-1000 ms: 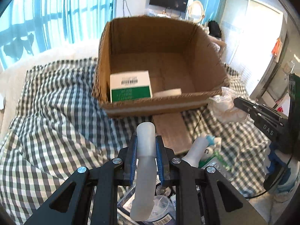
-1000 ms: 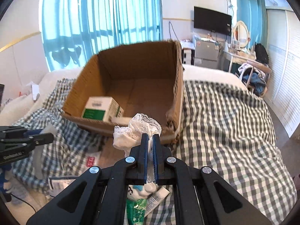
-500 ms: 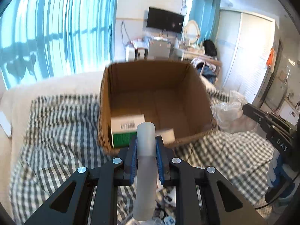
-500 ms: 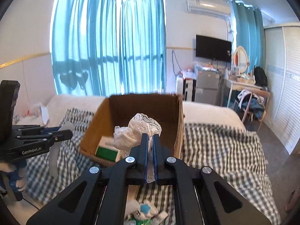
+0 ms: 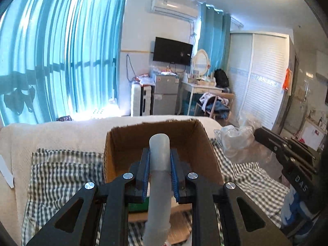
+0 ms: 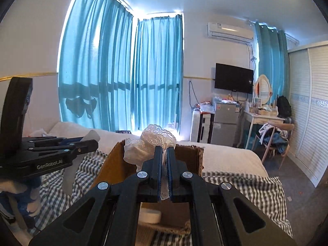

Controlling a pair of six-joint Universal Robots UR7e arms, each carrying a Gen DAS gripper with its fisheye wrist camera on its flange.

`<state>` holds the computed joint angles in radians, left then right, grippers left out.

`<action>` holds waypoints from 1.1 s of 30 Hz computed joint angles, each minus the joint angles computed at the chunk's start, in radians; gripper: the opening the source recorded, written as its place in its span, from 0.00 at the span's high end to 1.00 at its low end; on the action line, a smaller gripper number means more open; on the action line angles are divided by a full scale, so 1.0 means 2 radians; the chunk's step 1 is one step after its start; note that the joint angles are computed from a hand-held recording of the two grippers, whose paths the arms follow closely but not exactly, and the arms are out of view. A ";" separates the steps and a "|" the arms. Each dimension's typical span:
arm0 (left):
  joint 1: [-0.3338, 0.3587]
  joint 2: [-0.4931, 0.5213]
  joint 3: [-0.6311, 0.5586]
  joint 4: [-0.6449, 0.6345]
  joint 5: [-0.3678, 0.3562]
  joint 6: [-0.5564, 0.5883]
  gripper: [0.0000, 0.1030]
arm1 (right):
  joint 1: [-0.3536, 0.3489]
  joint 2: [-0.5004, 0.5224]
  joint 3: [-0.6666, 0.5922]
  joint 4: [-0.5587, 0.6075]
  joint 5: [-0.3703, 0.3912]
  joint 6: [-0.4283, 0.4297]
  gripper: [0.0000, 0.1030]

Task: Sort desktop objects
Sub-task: 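Carry the spray bottle over the box with the left gripper while the right carries the bag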

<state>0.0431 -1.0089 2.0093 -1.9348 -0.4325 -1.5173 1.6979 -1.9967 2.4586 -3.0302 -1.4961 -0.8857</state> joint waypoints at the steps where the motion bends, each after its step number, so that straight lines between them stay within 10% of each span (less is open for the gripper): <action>1: 0.004 -0.002 0.002 -0.010 0.004 0.006 0.82 | 0.004 0.008 -0.001 -0.005 -0.002 0.000 0.96; 33: 0.123 0.042 0.041 -0.202 0.000 0.131 0.81 | -0.039 0.230 -0.027 -0.135 -0.084 -0.046 0.95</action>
<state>0.2889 -0.9255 2.0912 -2.3386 -0.4320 -1.2551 1.6200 -1.5362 2.4037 -3.2992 -1.6636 -0.9779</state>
